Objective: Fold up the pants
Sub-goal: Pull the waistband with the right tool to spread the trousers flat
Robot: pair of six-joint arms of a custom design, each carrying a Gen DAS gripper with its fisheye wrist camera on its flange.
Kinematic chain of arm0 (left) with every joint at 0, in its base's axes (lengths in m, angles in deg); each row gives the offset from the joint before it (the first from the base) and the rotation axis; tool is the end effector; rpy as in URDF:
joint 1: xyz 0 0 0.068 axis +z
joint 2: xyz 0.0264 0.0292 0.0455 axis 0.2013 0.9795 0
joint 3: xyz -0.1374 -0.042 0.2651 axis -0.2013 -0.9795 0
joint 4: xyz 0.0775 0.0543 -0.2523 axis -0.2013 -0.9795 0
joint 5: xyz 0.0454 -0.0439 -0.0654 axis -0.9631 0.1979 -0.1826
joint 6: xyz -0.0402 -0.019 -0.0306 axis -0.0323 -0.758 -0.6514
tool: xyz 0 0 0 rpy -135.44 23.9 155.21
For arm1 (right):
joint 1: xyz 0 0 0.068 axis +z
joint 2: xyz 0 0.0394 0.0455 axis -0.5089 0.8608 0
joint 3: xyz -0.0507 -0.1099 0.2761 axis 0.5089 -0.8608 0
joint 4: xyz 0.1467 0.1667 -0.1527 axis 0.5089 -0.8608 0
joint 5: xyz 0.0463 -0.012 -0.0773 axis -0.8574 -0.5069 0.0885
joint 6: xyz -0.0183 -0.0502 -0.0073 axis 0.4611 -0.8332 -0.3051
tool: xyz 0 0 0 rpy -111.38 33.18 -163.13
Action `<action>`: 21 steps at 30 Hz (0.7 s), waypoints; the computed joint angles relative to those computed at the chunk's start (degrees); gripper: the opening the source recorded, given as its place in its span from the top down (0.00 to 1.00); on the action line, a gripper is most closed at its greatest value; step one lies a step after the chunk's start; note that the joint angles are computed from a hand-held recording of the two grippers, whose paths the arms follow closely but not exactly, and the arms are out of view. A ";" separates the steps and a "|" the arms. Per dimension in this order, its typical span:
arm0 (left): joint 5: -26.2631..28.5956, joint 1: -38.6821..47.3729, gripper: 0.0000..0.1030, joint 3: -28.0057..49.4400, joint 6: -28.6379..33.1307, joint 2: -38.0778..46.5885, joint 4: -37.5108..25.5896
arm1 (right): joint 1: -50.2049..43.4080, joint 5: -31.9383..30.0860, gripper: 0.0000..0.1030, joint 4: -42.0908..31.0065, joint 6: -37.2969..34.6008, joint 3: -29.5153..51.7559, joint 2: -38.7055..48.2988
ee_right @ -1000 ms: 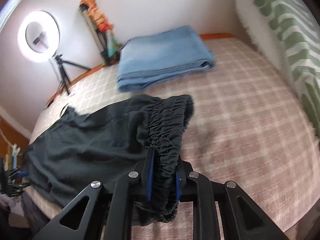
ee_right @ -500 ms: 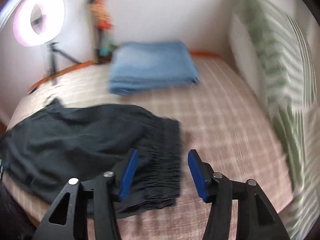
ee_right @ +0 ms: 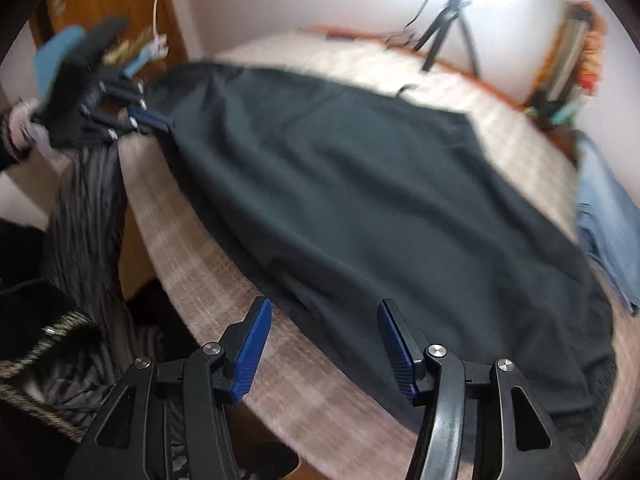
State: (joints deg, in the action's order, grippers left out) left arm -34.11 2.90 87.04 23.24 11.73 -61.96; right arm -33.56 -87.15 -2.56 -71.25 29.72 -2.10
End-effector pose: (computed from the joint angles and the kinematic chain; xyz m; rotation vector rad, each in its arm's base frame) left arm 0.2505 -0.0473 0.2983 1.1984 2.3851 -0.1636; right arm 0.2149 -0.0018 0.2684 -0.7132 2.5628 0.1691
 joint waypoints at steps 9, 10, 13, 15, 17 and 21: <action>6.53 8.32 0.84 4.31 0.26 0.22 -7.14 | 2.63 3.53 0.96 0.32 -2.22 0.98 5.22; 8.08 10.50 0.81 5.64 -0.09 0.34 -7.80 | 2.21 2.59 0.96 -1.63 -3.88 1.47 4.80; 14.71 20.06 0.65 11.89 -2.75 2.27 -9.94 | 1.69 2.28 0.82 -5.47 -5.96 3.03 4.01; 19.06 26.89 0.62 16.36 -5.19 4.69 -10.63 | 0.17 0.60 0.62 -6.25 -5.17 3.93 2.87; 21.29 32.67 0.62 20.97 -7.67 7.93 -11.73 | -2.87 -3.68 0.63 -7.44 -4.59 5.61 2.03; 21.99 43.02 0.60 31.91 -12.19 15.57 -13.09 | -7.99 -10.68 0.56 -6.85 -1.88 9.25 2.78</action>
State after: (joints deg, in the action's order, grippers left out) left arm -12.12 45.92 118.94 11.05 27.30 -75.05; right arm -41.54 -97.82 -9.41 -73.13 38.98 0.68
